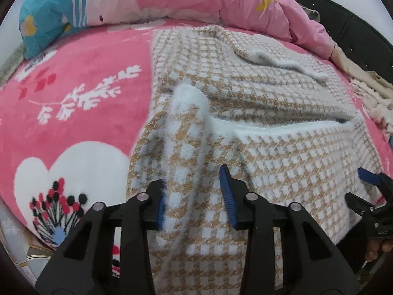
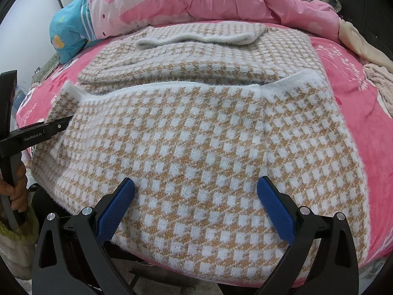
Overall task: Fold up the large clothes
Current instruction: 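Grasp the coat side edge with the left gripper and lift it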
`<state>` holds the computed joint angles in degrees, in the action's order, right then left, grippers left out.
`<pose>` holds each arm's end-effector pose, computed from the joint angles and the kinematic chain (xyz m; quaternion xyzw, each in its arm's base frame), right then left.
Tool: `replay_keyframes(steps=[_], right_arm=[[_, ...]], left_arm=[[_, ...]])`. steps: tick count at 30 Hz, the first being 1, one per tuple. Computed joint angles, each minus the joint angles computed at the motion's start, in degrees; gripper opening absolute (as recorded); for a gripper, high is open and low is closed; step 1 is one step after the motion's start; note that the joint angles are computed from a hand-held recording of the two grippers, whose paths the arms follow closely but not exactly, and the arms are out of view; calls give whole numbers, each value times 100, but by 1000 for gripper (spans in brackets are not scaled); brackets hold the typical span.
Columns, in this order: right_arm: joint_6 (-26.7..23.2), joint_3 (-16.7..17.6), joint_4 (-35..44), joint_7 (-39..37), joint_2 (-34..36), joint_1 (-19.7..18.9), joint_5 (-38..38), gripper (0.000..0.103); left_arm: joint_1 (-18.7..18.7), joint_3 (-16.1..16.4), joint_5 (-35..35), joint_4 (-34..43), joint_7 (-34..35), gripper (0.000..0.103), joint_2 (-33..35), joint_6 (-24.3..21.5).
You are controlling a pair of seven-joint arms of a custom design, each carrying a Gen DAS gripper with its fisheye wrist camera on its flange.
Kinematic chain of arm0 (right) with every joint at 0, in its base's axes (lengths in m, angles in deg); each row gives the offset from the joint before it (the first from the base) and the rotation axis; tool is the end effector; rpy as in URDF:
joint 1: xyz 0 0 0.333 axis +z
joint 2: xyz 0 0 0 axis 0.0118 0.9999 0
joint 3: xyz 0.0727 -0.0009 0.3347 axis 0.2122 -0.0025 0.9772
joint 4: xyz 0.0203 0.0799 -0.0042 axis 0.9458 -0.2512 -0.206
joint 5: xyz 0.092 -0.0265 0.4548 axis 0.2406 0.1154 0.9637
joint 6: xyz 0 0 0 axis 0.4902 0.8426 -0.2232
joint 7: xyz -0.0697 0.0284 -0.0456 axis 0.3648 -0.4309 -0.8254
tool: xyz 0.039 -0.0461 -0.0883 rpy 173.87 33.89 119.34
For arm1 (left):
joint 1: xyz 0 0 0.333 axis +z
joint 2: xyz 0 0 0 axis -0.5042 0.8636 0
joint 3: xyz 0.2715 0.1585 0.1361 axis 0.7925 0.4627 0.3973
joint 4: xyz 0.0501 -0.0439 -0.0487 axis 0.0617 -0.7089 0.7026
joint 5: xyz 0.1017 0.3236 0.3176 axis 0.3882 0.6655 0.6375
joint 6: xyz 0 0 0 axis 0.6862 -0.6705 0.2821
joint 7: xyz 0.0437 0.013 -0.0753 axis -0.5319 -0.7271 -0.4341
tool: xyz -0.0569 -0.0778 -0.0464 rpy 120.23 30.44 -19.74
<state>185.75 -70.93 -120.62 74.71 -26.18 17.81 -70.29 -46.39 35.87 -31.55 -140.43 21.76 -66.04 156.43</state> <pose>0.5363 0.2227 0.5309 -0.7038 0.6573 -0.1105 0.2458 0.5805 -0.3381 0.5378 -0.6350 0.7219 -0.2302 0.1506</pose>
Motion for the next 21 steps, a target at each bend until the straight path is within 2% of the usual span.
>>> replay_keyframes(steps=[3, 11, 21], right_arm=[[4, 3, 1, 9, 0, -1, -6, 97], [0, -6, -6, -5, -9, -1, -1, 97], [51, -6, -33, -11, -42, -13, -32, 97]], left_arm=[[-30, -21, 354, 11, -185, 27, -39, -71], [-9, 0, 50, 111, 38, 29, 52, -191], [-94, -5, 547, 198, -352, 29, 144, -289]])
